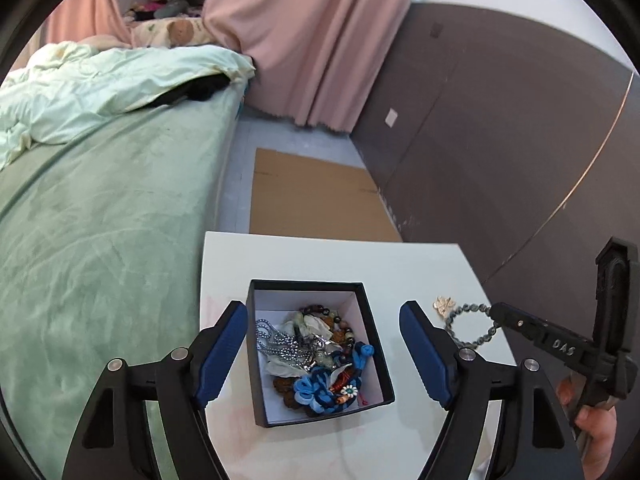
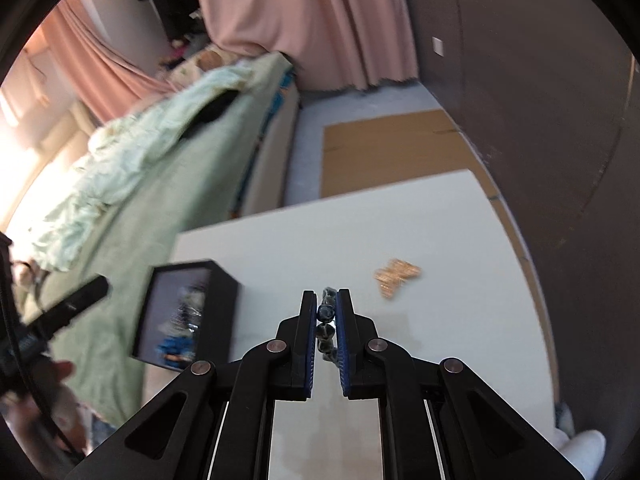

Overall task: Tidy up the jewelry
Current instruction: 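Carry the dark bead bracelet into the box with the left tool while the right tool grasps the grey-green bracelet, then lower the grey-green bracelet into the box and open the right tool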

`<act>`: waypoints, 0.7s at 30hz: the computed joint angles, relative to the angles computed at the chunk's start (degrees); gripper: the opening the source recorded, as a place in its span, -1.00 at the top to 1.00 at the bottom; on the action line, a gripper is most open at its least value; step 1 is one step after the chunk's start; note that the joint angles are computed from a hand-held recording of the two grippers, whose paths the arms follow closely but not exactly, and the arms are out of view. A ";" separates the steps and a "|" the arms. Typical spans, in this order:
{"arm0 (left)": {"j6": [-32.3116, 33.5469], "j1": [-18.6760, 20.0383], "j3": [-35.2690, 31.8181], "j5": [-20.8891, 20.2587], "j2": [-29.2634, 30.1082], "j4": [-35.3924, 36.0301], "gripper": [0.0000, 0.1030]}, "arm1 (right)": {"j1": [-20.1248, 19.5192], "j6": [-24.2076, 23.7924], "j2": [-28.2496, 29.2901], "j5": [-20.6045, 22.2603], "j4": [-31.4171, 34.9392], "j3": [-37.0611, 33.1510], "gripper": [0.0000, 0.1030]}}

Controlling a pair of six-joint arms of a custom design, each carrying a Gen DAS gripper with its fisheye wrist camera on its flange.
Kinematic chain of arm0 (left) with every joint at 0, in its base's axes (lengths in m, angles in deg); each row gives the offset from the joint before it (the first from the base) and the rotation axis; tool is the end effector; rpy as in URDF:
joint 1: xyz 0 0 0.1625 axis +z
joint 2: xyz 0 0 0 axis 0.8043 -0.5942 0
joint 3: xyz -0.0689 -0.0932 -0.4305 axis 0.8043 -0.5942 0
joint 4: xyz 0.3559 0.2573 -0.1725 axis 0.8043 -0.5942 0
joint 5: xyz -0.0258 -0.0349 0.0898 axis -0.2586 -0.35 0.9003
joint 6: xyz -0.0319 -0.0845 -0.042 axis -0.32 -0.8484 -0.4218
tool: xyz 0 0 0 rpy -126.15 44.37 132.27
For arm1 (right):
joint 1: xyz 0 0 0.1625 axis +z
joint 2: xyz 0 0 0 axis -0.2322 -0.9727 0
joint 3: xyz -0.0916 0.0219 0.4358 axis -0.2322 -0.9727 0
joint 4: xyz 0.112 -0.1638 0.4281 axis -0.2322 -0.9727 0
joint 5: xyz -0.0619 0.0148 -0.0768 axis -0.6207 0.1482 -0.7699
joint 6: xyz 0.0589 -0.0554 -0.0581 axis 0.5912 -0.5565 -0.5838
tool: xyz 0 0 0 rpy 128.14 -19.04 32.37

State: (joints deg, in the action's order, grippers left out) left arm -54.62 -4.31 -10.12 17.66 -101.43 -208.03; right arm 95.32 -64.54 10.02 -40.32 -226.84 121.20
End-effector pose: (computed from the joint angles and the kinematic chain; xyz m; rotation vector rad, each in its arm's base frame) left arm -0.4066 -0.7565 -0.0015 0.5360 2.6450 -0.8469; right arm 0.0016 -0.7330 0.4074 0.1608 -2.5153 0.9168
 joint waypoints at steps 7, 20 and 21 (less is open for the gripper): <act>-0.81 1.13 3.25 -1.84 -2.22 -3.37 -0.53 | 0.29 0.53 0.27 8.98 -1.05 1.03 0.79; -1.42 2.24 4.99 -2.09 -4.25 -6.45 -0.53 | 2.66 -0.25 5.16 17.74 1.85 -0.24 0.79; -1.68 2.31 5.12 -2.05 -4.32 -6.51 -0.53 | 2.94 -0.03 5.84 17.61 2.08 -0.56 0.79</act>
